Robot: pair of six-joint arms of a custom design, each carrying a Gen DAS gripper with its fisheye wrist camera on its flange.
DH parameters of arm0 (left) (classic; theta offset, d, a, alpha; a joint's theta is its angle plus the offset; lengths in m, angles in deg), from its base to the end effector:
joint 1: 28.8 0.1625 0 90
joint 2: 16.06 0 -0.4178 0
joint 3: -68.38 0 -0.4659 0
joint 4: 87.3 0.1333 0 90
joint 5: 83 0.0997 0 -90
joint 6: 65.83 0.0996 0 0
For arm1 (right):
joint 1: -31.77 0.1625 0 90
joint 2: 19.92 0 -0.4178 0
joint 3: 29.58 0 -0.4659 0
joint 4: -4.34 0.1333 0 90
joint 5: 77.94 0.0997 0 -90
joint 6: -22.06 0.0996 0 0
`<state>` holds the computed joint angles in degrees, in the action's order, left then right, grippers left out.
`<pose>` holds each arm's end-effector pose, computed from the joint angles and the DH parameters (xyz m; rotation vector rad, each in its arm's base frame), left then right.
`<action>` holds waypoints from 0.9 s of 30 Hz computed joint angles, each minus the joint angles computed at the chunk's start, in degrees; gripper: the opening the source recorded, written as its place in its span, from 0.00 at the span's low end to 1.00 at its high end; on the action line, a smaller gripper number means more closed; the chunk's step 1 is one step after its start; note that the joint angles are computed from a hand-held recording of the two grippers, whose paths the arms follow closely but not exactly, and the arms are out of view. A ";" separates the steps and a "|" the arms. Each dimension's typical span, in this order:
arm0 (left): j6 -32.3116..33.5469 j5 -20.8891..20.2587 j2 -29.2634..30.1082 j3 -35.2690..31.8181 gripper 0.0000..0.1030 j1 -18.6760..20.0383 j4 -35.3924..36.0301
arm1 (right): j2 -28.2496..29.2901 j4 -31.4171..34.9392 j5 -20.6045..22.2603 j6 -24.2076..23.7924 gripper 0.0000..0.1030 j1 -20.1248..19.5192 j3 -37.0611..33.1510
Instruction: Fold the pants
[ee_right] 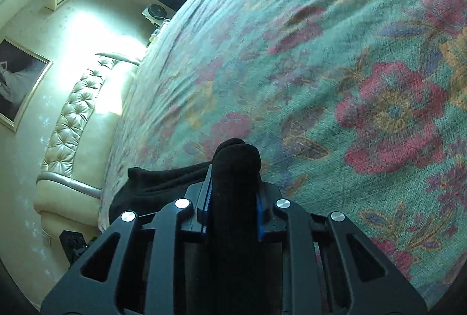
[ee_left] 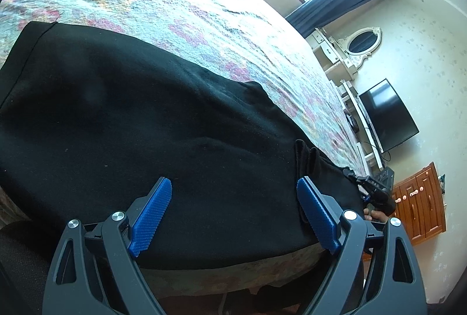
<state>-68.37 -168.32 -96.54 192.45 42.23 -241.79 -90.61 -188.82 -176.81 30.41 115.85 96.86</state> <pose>-0.0402 -0.5520 0.1961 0.4166 3.0476 -0.5808 0.0616 -0.5496 0.1785 -0.4360 -2.7264 1.2159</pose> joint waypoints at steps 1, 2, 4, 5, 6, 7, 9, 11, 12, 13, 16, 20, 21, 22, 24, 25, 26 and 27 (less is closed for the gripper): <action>-0.26 -0.38 -0.33 -0.08 0.84 0.39 0.38 | -0.03 -0.61 1.00 0.35 0.26 -0.65 0.40; -0.31 -0.72 -0.83 -0.27 0.84 0.82 1.14 | -0.41 -1.40 2.20 1.19 0.34 -1.18 1.07; 0.14 -0.30 -2.17 -0.53 0.84 1.24 2.15 | -1.38 -3.53 4.13 2.64 0.47 -1.70 2.27; 0.88 -0.44 -2.99 -0.87 0.84 1.68 2.54 | -1.83 -4.81 3.36 2.52 0.54 -1.32 2.68; 1.72 -0.76 -3.81 -1.21 0.84 2.22 2.91 | -2.39 -5.43 2.58 1.94 0.55 -0.83 2.91; 2.66 -1.15 -4.51 -1.79 0.84 2.84 3.13 | -2.91 -5.26 1.28 1.23 0.55 -0.03 2.83; 3.98 -1.72 -5.46 -3.77 0.84 4.53 4.41 | -4.24 -4.60 -2.29 -0.89 0.60 1.80 2.81; 4.23 -3.31 -5.10 -7.23 0.86 6.98 8.14 | -4.43 -4.66 -5.22 -2.85 0.63 3.93 2.27; 4.20 -3.90 -4.50 -9.16 0.88 8.25 10.22 | -4.57 -4.66 -5.92 -3.55 0.63 4.70 2.16; 3.78 -3.44 -3.76 -10.98 0.88 9.28 12.02 | -4.69 -4.64 -6.03 -3.92 0.64 5.18 2.08; 3.46 -2.93 -0.39 -16.79 0.88 12.68 16.52 | -4.30 -5.24 -4.80 -3.87 0.66 6.15 1.91; 4.78 -5.66 4.30 -23.56 0.88 16.51 23.11 | -2.53 -4.60 -4.44 -3.88 0.70 7.74 0.94; 4.94 -6.75 5.16 -24.58 0.88 17.12 24.67 | -2.05 -4.39 -4.24 -3.95 0.70 8.05 0.70; 5.71 -8.70 5.89 -25.62 0.88 17.96 25.74 | -1.69 -4.19 -3.99 -3.86 0.70 8.32 0.64; 6.61 -13.12 6.50 -26.58 0.88 19.53 25.66 | -1.15 -3.37 -3.36 -3.39 0.70 8.60 0.40; 6.42 -15.12 6.78 -26.93 0.88 20.26 25.97 | -0.70 -3.32 -3.27 -3.20 0.71 8.73 0.27; 6.44 -17.68 7.01 -27.18 0.89 21.00 26.40 | -0.33 -3.47 -3.29 -3.07 0.71 8.81 0.27; 6.85 -19.80 7.20 -27.55 0.89 21.44 27.59 | 0.10 -3.49 -3.07 -2.85 0.71 8.86 0.17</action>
